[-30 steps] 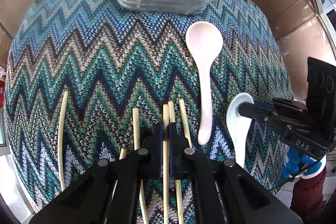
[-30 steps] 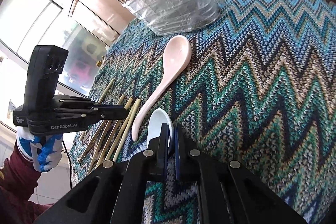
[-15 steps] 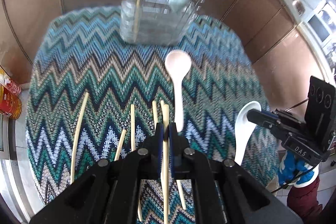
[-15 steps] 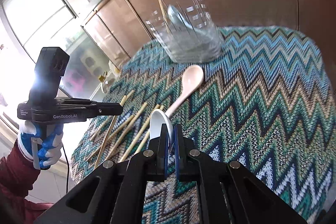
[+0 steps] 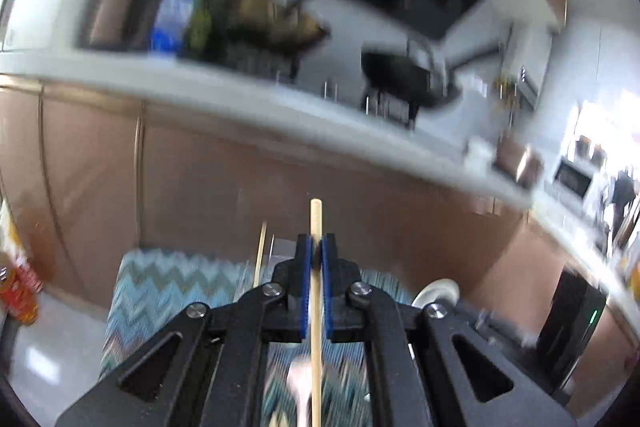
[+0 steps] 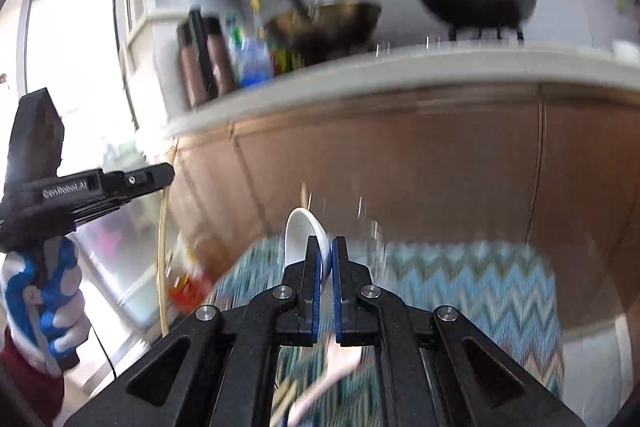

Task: Organize utensils
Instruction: 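Lift and carry the spoon and chopstick over the utensil holder, then open the right tool to drop the spoon in the holder while the left drops the chopstick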

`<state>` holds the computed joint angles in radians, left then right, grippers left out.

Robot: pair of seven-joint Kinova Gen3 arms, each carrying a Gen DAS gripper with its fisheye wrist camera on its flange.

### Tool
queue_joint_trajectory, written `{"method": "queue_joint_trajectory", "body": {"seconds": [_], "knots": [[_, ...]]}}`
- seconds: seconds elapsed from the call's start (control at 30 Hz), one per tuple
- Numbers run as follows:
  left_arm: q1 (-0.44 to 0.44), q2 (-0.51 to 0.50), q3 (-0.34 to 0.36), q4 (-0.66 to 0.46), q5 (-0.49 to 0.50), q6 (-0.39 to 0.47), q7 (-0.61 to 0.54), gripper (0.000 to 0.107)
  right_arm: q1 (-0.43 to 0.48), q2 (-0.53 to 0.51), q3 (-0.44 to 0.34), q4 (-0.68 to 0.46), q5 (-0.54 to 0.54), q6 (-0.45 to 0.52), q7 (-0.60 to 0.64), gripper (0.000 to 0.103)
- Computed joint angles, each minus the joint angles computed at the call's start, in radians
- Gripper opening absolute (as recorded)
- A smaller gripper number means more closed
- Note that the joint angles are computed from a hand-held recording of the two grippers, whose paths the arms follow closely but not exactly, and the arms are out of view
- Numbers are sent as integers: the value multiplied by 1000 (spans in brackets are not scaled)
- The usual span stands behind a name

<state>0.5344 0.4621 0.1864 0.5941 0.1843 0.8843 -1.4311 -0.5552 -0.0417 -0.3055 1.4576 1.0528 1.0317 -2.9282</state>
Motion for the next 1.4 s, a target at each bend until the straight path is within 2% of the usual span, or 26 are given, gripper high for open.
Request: {"method": "queue_joint_trajectory", "body": {"seconds": [0.17,0.23,0.3,0.37,0.47,0.53,0.6,0.63,0.67,0.73,0.97,1.13,1.3,1.37,1.4], "knots": [[129,92,-141,-79,-168,-203,185,5,-115,114,144,-59,203,36,-30,5],[175,129,-200,-79,-247,-285,266,5,-84,164,146,-60,262,18,-54,5],[191,152,-220,-50,-298,-356,316,5,-39,209,112,-68,302,21,-59,5],[208,185,-246,-55,-341,-376,359,5,-13,234,103,-56,316,8,-78,5],[268,211,-344,2,-431,-432,481,6,-35,251,135,-10,335,6,-119,6],[279,220,-356,29,-470,-446,525,8,-34,251,141,26,327,-14,-138,9],[271,225,-331,38,-485,-431,517,18,-33,253,143,40,311,-26,-138,10],[268,221,-326,54,-489,-430,520,27,-36,248,146,56,312,-34,-154,13],[271,207,-332,87,-497,-446,535,32,-38,241,146,67,310,-38,-166,16],[281,179,-348,141,-516,-476,560,34,-45,233,140,78,323,-22,-184,28],[303,55,-379,257,-597,-493,602,40,-79,187,97,47,323,84,-136,29],[334,-80,-415,378,-707,-515,674,44,-128,132,35,25,339,207,-111,29],[343,-226,-396,510,-817,-548,729,44,-189,92,-46,-5,391,344,-92,29],[353,-276,-385,541,-870,-527,738,45,-230,87,-82,-24,432,422,-80,35],[350,-304,-369,553,-886,-509,724,46,-248,89,-95,-40,451,454,-69,42]]}}
